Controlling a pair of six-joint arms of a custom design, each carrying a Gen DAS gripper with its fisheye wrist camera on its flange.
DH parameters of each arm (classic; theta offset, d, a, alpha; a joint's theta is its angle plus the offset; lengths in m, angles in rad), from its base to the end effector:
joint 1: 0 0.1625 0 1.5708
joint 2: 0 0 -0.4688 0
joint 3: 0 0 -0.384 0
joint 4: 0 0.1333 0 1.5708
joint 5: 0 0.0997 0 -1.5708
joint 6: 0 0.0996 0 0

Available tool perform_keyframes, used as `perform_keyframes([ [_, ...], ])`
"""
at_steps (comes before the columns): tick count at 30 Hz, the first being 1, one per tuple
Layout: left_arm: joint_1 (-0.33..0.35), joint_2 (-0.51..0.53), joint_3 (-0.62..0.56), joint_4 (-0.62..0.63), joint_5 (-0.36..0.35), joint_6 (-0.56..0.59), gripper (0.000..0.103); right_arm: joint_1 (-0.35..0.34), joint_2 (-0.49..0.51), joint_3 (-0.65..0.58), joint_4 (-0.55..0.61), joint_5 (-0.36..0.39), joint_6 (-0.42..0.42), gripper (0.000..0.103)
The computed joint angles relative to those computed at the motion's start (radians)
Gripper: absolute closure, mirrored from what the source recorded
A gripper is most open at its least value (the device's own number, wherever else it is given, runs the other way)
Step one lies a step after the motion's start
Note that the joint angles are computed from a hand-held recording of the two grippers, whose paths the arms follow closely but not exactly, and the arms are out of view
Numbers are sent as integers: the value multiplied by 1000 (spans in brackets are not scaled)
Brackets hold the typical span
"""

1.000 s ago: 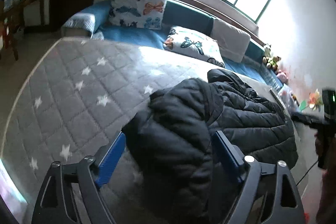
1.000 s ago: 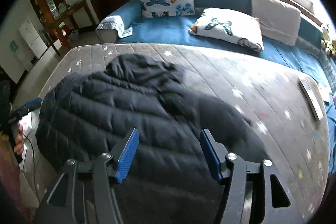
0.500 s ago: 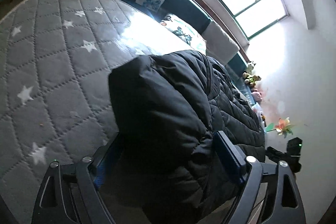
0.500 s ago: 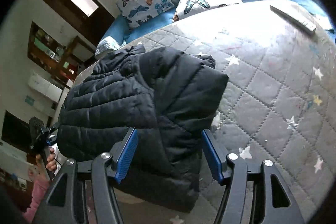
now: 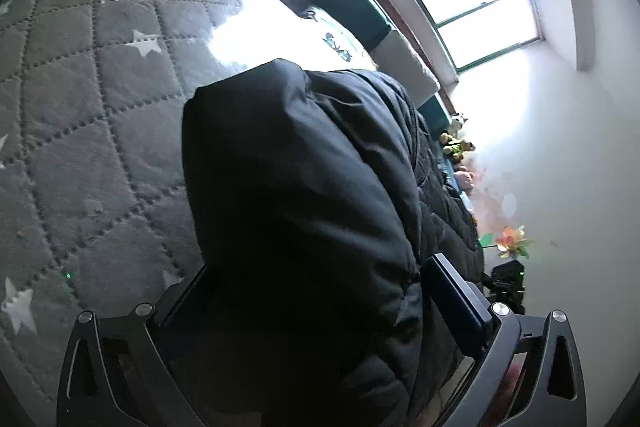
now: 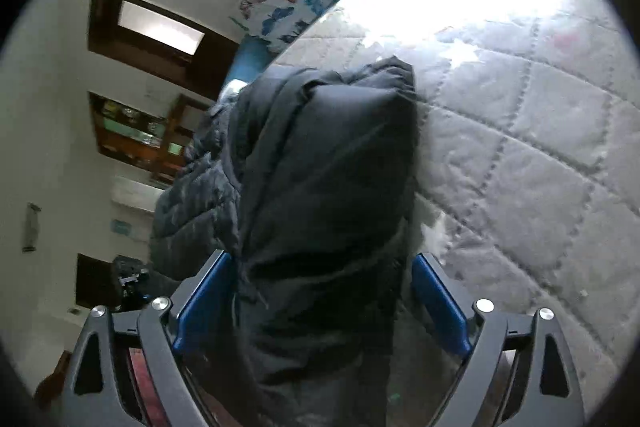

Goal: Fold large clothes

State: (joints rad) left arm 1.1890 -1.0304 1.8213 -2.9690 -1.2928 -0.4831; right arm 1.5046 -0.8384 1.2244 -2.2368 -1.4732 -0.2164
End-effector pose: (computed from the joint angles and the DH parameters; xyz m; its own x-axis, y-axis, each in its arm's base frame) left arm -0.0923 -0.6610 0.2697 -0.9840 -0.1654 0.0655 -0.1707 0.7738 -0.6100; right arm 0.0903 -0.8001 0.2988 -0.9853 -0.1678 -0.0321 -0.1515 0.9450 -0.2900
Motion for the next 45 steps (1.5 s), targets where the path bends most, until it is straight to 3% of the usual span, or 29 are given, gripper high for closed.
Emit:
perform_keyframes([
  [3,17,11,-24,37,-64,14,0,9,16,-26,35,0,-37,0],
  [6,24,27,-61,92,-102,25,0,31,31,-66,98,-50,-68,0],
  [11,24,60,-106,146,-125,26,0,51,63,-134,180,-112,-81,0],
  [15,15,83,-135,168,-103,14,2,62,70,-144,202,-147,-98,0],
  [16,10,85,-131,160,-97,13,7,57,58,-125,197,-133,-104,3],
  [18,-1,84,-126,153,-82,22,14,49,47,-124,213,-91,-107,24],
  [21,-10,94,-145,182,-59,38,17,49,30,-108,215,-82,-133,28],
  [23,-9,105,-162,197,-55,27,16,47,29,-108,218,-89,-138,25],
  [24,-9,113,-171,204,-51,22,15,47,33,-115,221,-96,-137,15],
  [27,-4,129,-190,212,-59,9,8,45,50,-133,223,-115,-145,6],
  [31,6,109,-164,202,-76,9,12,28,47,-124,209,-56,-157,3],
  [32,-1,110,-166,205,-61,9,14,30,42,-115,202,-60,-155,7],
  [36,-68,107,-162,210,62,25,34,53,-8,-37,124,-66,-168,46],
  [38,-102,114,-178,231,114,29,39,71,-35,4,77,-91,-190,55],
  [41,-147,119,-208,269,150,28,42,105,-85,68,5,-149,-225,60],
  [45,-189,149,-266,301,145,46,44,125,-154,126,-55,-173,-250,61],
])
